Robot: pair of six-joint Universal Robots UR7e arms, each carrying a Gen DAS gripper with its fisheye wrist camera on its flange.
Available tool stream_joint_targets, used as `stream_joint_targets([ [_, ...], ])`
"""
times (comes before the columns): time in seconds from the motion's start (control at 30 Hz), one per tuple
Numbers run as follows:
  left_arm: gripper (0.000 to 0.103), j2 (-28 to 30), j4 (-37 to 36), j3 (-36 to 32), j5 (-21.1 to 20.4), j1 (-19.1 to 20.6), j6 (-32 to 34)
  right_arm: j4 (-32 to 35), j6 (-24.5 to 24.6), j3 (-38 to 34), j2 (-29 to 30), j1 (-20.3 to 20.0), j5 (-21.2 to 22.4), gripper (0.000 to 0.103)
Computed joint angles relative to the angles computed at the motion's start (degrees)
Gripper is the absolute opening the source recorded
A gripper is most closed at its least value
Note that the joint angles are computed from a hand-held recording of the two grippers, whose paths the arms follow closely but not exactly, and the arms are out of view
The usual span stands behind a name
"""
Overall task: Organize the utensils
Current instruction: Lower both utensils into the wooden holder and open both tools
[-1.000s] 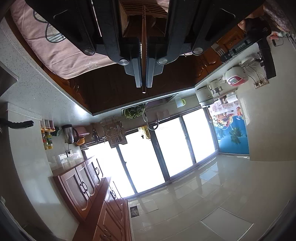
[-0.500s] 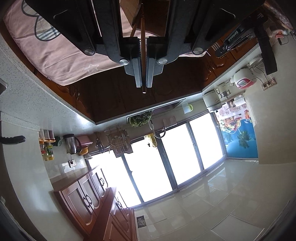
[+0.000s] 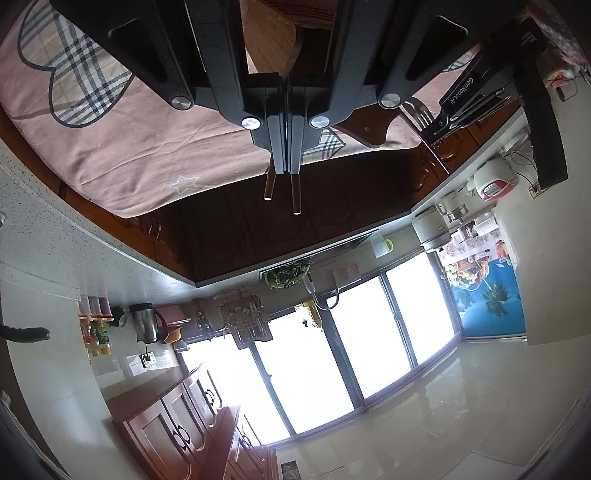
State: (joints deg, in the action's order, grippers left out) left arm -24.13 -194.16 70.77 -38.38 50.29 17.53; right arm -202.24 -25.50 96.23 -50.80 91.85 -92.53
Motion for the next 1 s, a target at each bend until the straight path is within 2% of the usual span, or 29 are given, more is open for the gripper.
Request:
stream_joint_targets([
  [0.37,0.003,-0.44,2.22,0.4,-0.53,-0.18,-0.93,2.51,0.63,-0.29,-0.16,0.04,-0.52,0.001],
  [0.47,0.01,-0.76,3.45,0.56,-0.74,-0.2,-1.6,3.5,1.05,-0.48,-0.33,0.12,-0.61,0.006],
  [0.5,0.016,-0.81,3.6,0.69,-0.69,-0.2,-1.81,3.77,1.32,-0.45,-0.42,0.1,-0.57,0.006],
  [0.67,0.023,-1.43,3.08,1.67,-0.46,-0.4,-2.52,4.38,2.4,0.21,-1.09,-0.09,-0.58,0.007],
  [0.8,0.037,-1.52,2.59,1.82,-0.08,-0.68,-2.35,4.59,2.98,0.49,-1.53,-0.09,-0.93,0.009],
  [0.83,0.038,-1.71,2.43,2.12,-0.03,-0.75,-2.42,4.54,3.21,0.62,-1.71,-0.1,-1.0,0.012],
  [0.9,0.049,-2.23,2.51,2.94,0.17,-0.9,-3.13,4.47,3.66,0.96,-2.17,-0.21,-0.72,0.022],
  [0.97,0.052,-3.04,2.34,4.29,0.25,-1.05,-3.71,4.15,3.88,1.55,-2.69,-0.25,-0.52,0.036],
  [1.0,0.056,-3.46,2.47,4.99,0.48,-1.14,-4.12,4.0,4.0,1.92,-3.01,-0.29,-0.27,0.04],
])
